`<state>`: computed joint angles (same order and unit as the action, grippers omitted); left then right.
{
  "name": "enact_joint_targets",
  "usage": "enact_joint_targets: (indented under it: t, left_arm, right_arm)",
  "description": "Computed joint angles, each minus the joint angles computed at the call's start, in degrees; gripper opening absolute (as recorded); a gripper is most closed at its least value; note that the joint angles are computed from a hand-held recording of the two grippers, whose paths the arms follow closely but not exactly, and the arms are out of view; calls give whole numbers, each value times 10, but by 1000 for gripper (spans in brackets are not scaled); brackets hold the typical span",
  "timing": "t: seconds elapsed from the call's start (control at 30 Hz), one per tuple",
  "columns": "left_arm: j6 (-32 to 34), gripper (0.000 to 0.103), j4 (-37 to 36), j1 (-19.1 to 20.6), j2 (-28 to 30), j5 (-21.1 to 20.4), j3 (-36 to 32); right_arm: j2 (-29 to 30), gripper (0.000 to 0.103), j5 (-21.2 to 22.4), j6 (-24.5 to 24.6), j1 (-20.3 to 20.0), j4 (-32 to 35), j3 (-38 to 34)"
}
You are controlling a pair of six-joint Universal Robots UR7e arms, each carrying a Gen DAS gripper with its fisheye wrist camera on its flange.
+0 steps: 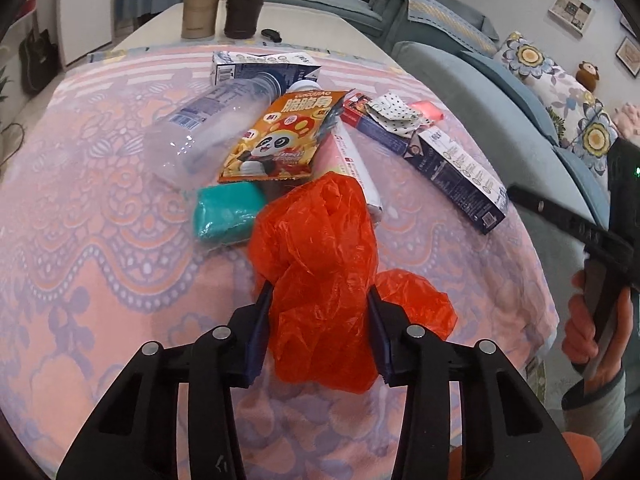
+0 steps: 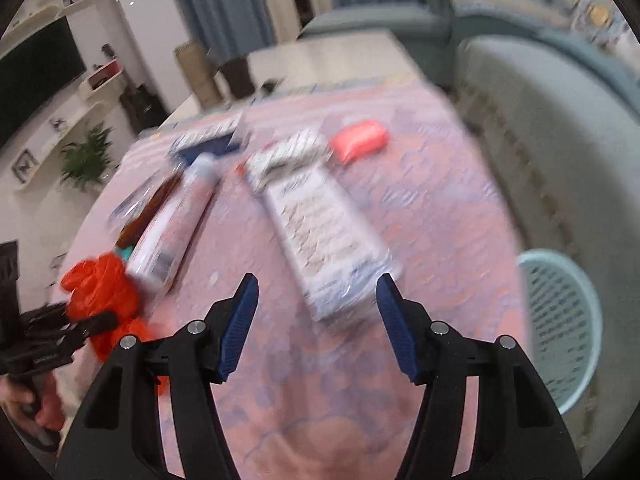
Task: Collect trash
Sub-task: 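Grasp the orange plastic bag with the left tool while the right tool grasps the milk carton, then carry the bag and carton over the blue basket and release both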
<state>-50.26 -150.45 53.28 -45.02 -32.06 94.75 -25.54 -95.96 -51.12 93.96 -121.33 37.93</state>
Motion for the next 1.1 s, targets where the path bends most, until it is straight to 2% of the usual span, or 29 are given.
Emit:
enact_joint_targets:
  t: [0.03,0.07,0.2,0.37,0.4,0.43,0.5,0.53,0.57,0.77,0.87,1.0,1.1]
  left_arm:
    - [8,39,-13,0,0,-1,4]
    - [18,39,-28,-1,-1,-2,8]
    - [42,38,-67,-7,-4,2,20]
    - [79,38,-108,-16,0,9,22]
    - [88,38,-119,-18,1,9,22]
    - [95,38,-125,-19,2,10,20]
    - [106,38,-130,-23,7,15,13]
    - [115,38,-135,-25,10,17,7]
    - [120,38,-137,-27,12,19,3]
    - [196,38,-163,-34,42,22,-51]
    - [252,38,-172,-35,68,22,-103]
    - [342,38,-185,-36,123,16,-210]
    - [401,38,-175,-33,173,3,-305]
  right_arm:
    - [3,70,-6,-5,2,-18,-1]
    - [12,72,-12,-8,4,-16,-17]
    - [92,74,-40,-36,16,69,-154]
    - [130,75,-80,-72,27,69,-185]
    - [131,73,-84,-73,27,71,-184]
    - [134,66,-91,-75,28,71,-184]
    - [137,62,-105,-76,29,67,-182]
    - [128,55,-102,-77,28,57,-166]
    - [121,52,-95,-78,27,58,-156]
    - [52,51,-43,-64,17,2,-63]
    - [29,51,-18,-46,12,-20,-52]
    - [14,51,7,-28,4,-38,-71]
    - [30,51,17,-5,-7,-27,-140]
